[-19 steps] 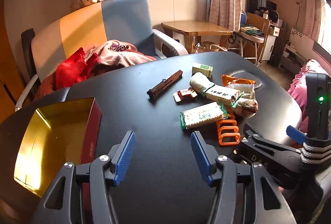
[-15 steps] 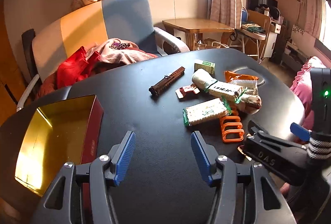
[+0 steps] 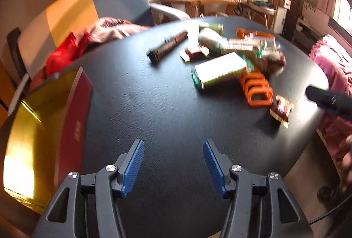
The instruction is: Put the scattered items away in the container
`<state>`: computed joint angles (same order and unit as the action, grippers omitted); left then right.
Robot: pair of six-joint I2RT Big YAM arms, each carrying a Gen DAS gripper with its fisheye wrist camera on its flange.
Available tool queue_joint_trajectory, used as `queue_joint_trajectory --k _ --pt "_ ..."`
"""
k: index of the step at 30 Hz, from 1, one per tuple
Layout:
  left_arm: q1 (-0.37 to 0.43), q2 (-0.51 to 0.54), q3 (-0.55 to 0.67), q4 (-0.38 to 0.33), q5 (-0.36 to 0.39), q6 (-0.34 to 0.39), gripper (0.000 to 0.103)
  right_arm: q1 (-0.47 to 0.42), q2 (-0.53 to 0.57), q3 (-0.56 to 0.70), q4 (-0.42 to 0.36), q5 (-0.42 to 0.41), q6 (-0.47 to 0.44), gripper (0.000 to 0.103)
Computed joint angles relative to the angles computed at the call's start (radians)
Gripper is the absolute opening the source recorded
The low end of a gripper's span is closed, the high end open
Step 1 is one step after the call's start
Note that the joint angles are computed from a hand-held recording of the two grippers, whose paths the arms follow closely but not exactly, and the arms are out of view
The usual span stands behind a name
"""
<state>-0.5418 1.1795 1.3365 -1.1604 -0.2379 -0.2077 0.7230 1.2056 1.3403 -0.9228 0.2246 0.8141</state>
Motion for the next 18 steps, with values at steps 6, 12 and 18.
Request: queue_joint_trajectory --k 6,12,18 --pt "0.023 -0.002 -0.045 -0.003 0.028 0.0 0.057 -0.059 0.102 0.073 0.056 -0.148 -0.061 0.103" --pt "0.066 -0.015 -0.062 0.014 0.102 0.003 0.058 -0.082 0.259 0.245 0.063 -0.22 -0.133 0.103" --pt "0.084 -0.028 -0.079 0.033 0.115 0.02 0.067 -0.092 0.461 0.513 -0.079 -0.169 -0.235 0.103"
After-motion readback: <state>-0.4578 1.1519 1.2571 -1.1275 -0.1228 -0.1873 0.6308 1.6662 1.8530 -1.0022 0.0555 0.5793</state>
